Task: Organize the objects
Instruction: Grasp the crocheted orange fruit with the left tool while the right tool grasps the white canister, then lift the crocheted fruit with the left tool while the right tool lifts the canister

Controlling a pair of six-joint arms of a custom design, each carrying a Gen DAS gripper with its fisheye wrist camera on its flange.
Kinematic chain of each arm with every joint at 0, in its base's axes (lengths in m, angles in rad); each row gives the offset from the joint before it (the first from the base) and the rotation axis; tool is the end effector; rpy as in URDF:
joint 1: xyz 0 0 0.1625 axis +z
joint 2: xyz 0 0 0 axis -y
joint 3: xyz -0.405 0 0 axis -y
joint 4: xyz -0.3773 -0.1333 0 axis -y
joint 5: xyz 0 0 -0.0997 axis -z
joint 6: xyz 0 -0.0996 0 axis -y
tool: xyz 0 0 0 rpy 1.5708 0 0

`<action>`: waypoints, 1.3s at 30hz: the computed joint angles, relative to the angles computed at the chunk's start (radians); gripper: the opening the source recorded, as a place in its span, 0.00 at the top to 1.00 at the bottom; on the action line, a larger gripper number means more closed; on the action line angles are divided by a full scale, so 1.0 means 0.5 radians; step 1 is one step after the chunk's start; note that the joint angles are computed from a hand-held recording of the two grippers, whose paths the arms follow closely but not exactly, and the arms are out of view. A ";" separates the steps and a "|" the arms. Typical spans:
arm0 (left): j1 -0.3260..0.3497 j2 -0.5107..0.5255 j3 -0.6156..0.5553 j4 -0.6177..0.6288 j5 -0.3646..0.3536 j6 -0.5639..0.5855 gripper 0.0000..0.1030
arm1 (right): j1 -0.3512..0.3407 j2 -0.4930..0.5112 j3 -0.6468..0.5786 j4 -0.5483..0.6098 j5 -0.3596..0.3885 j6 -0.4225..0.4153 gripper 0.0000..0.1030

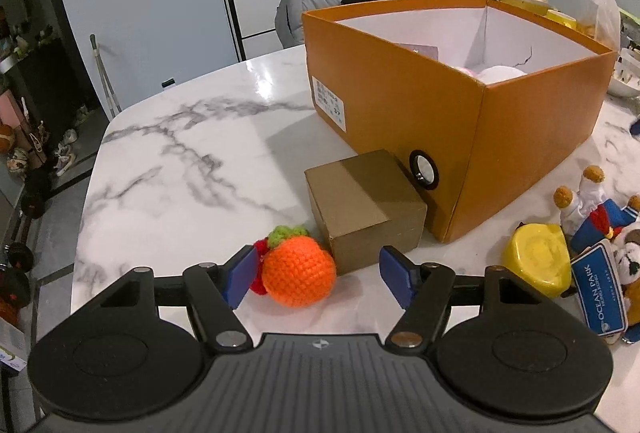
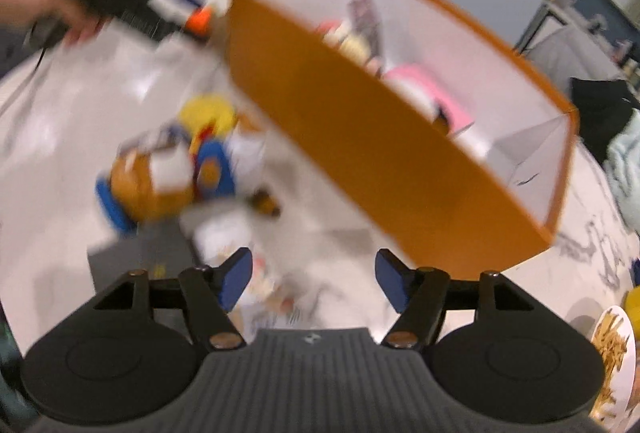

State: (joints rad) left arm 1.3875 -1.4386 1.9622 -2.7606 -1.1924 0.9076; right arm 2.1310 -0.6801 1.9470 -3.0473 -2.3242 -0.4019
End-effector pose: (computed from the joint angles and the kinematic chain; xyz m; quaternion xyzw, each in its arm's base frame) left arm 0.0732 -0.5381 0.3642 0.4290 0.8254 -0.2373 0.2800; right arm 0.3424 -0.4232 0.0069 0.3938 -0.8376 0.1259 0.3570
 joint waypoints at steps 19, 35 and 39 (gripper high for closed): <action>-0.031 0.010 0.016 -0.057 0.098 0.094 0.49 | -0.016 0.013 0.056 0.237 0.011 -0.159 0.36; -0.019 -0.056 -0.004 0.130 0.077 0.114 0.56 | -0.049 0.072 0.022 0.057 0.191 -0.232 0.42; -0.023 -0.097 0.012 0.232 0.081 0.152 0.56 | -0.065 0.096 -0.015 0.061 0.104 -0.110 0.42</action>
